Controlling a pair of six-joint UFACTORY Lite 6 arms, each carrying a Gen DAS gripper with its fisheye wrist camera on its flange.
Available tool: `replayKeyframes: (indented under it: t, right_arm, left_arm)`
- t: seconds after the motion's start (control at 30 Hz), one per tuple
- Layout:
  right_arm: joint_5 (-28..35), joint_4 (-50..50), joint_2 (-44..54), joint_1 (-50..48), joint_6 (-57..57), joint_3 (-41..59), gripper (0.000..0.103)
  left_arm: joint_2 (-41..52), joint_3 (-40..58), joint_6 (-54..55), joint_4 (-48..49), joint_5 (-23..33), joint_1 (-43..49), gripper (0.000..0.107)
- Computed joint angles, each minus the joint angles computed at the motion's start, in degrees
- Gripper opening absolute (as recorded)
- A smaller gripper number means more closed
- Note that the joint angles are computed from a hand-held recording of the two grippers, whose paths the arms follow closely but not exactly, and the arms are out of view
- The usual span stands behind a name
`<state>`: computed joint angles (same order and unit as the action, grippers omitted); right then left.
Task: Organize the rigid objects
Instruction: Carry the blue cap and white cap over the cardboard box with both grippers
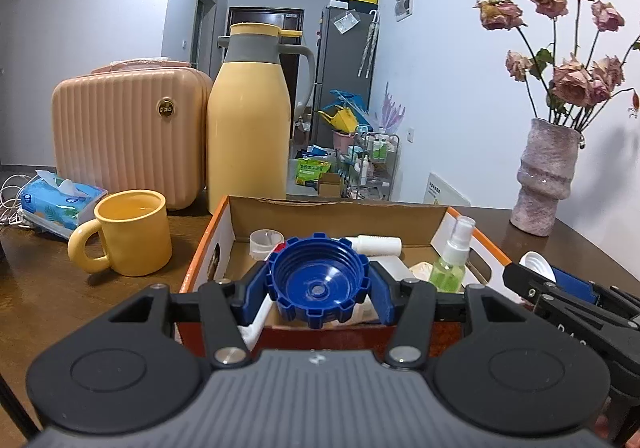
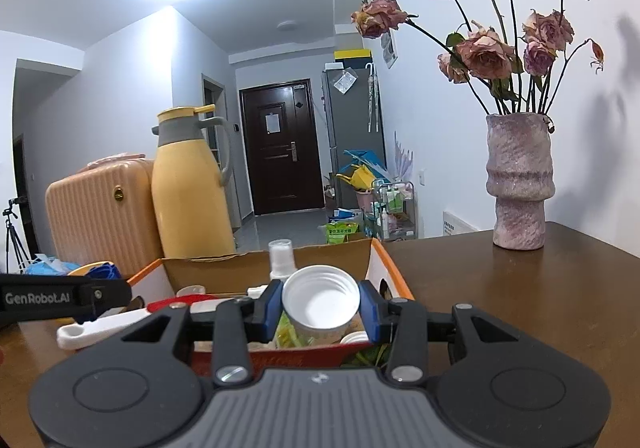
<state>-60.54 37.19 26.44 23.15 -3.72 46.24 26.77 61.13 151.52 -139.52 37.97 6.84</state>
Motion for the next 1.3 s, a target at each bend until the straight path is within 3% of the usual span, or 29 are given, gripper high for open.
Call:
replayKeyframes:
  t: [0.53,1.3]
  right_arm:
    - [7.8,-10.5,10.0,-10.3,0.9,14.3,0.039]
    - [20.2,-13.1,23.3,-15.2,-3.6,37.0,0.039]
  left_arm:
    - [13.1,18.4,-2.2,-1.9,-7.5,-3.5,0.054]
    - [28.9,43.0,-12.0,7.7,-16.3,-6.2,0.054]
